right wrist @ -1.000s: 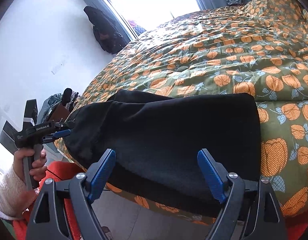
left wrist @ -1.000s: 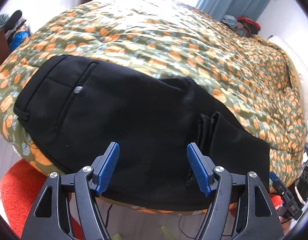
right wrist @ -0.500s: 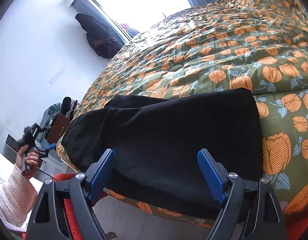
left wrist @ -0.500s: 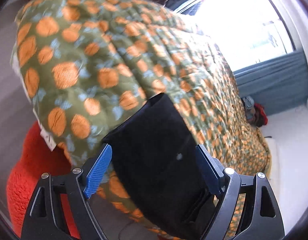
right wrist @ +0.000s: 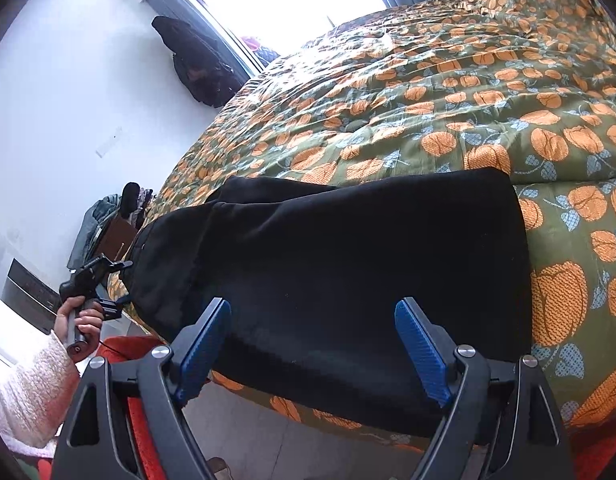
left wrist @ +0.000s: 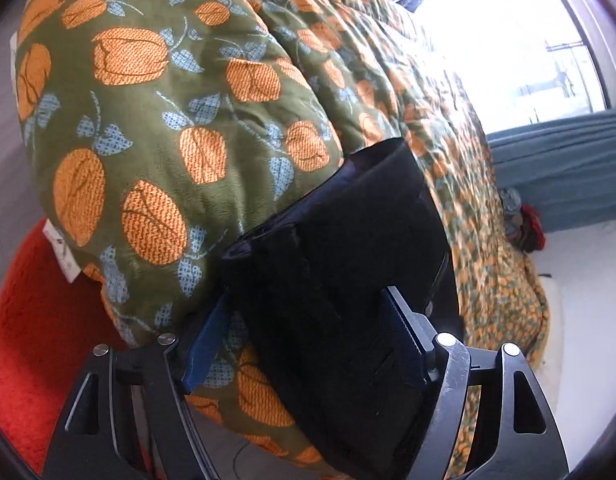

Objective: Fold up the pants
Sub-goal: 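Grasp the folded trouser end with the left gripper and lift it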

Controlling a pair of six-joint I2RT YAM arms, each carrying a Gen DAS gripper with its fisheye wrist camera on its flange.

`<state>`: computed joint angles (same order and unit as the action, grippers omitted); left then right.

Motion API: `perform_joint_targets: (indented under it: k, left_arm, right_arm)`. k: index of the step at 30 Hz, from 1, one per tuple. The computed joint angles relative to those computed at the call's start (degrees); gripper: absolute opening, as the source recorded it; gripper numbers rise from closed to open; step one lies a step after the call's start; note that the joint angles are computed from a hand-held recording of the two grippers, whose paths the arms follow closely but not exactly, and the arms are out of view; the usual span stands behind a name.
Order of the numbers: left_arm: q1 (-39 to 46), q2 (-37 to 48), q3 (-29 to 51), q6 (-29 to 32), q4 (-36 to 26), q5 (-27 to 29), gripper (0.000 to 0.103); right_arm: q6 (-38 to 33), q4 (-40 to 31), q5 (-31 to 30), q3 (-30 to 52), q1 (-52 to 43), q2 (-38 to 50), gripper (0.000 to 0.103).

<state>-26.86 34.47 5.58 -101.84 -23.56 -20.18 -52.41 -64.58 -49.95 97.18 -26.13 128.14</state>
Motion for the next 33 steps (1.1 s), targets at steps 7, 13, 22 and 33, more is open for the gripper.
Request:
perform_joint_targets:
  k: [7, 13, 22, 33]
  left_arm:
    - [-4.7, 8.5, 3.7, -2.8, -1.0, -6.8, 0.037]
    - [-11.7, 7.5, 9.8, -6.6, -12.1, -12.4, 0.021]
    - [-15.3, 18.1, 28.9, 1.1, -21.4, -18.5, 0.018]
    - [-24.3, 47.5, 63.4, 22.0, -23.6, -23.7, 0.018]
  right_arm:
    - [1.0, 0.5, -0.1, 0.2, -0.2, 0.2, 0.084]
    - [1.3, -0.9, -1.7, 2.2, -1.3, 0.9, 0.084]
    - [1.1, -3.4, -4.2, 5.0, -2.6, 1.8, 0.084]
    - [3.0, -4.3, -5.8, 8.0, -4.0, 3.3, 0.084]
